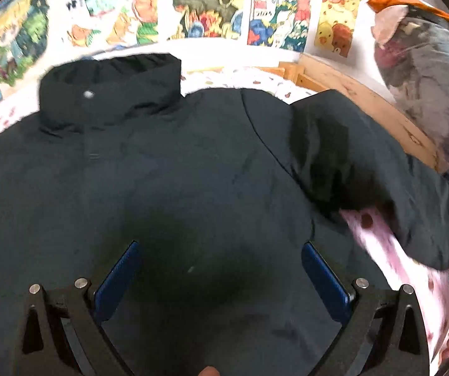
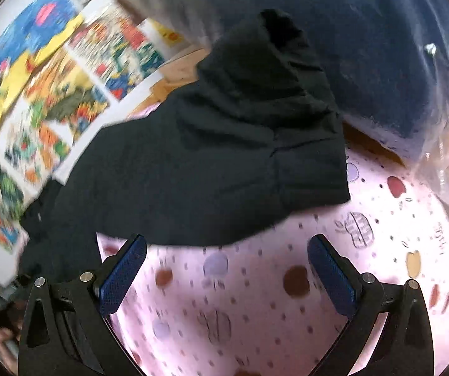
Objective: Fold large clothes
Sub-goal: 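Grasp the jacket sleeve nearest the right tool with the right tool, then fold the held sleeve across the jacket body with the right tool, release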
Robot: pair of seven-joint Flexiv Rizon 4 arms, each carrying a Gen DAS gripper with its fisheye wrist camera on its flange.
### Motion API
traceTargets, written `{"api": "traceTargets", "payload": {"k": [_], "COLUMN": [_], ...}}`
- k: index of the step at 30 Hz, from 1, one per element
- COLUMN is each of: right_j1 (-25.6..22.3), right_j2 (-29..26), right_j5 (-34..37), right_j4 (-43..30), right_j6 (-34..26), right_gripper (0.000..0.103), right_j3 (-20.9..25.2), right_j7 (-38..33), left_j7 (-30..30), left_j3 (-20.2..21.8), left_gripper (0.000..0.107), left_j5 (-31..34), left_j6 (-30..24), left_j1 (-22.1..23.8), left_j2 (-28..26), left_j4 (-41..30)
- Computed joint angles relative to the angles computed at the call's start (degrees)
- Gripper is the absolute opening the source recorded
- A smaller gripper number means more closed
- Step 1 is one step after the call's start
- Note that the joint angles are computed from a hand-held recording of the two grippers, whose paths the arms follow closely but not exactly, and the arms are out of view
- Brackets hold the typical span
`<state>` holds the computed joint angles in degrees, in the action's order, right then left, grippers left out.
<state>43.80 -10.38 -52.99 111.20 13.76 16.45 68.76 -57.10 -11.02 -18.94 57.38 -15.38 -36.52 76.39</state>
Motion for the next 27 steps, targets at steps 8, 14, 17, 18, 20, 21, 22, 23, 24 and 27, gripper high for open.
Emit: {"api": "traceTargets", "payload": {"k": [8,14,17,18,20,21,22,23,24,27], "right_j1": [-1.98,-1.55,-0.75,-0.33,0.59,0.88,1.16,1.42,1.45,1.32], "right_j2": [0.77,-0.63,-2.25,-2.83,-4.54,-5.4,-6.4,-7.43,-8.1,-10.82], "right_j5": [-4.48,-1.0,-2.88,-4.07,-7.85,-10.01,-12.42,-14.93,-17.02,-23.92], "right_j4": [2.35,-0.53,-4.17,-5.44,-8.65,-10.13,-11.74,-13.35,-14.44,-18.71], "right_j6": [2.68,-0.11,-4.39,-6.11,-9.68,-10.75,-11.49,-11.92,-11.51,-8.65], "right_gripper": [0.055,0.017,0.015,0.015,0.014,0.014,0.013,0.012,0.012,0.011], "right_j3": [-0.85,-0.89,-1.77,-2.13,-3.27,-3.99,-4.79,-5.68,-6.46,-9.3], "right_j7": [8.31,1.91,-5.82,-8.95,-17.01,-21.06,-25.33,-29.38,-32.36,-42.06], "left_j7": [-7.94,-10.68,-11.13,-10.57,-8.84,-7.94,-6.33,-4.14,-1.29,6.66], "left_j3": [1.65,2.72,2.9,2.17,-0.11,-1.19,-3.02,-4.95,-6.97,-10.89], "left_gripper": [0.103,0.103,0.103,0.103,0.103,0.103,0.103,0.103,0.103,0.103], "left_j5": [2.8,3.92,4.8,4.32,1.99,0.61,-1.6,-3.93,-6.35,-12.93], "left_j6": [-6.49,-11.21,-12.72,-12.47,-11.94,-10.8,-8.34,-5.59,-3.03,1.52], "left_j1": [-4.07,-5.95,-6.27,-5.79,-4.06,-3.09,-1.43,0.3,2.14,7.19], "left_j2": [-9.99,-15.91,-17.4,-17.26,-16.46,-15.6,-14.05,-12.33,-10.58,-5.34], "left_j4": [-14.16,-23.3,-25.47,-25.1,-23.64,-22.0,-19.02,-15.76,-12.62,-4.71]}}
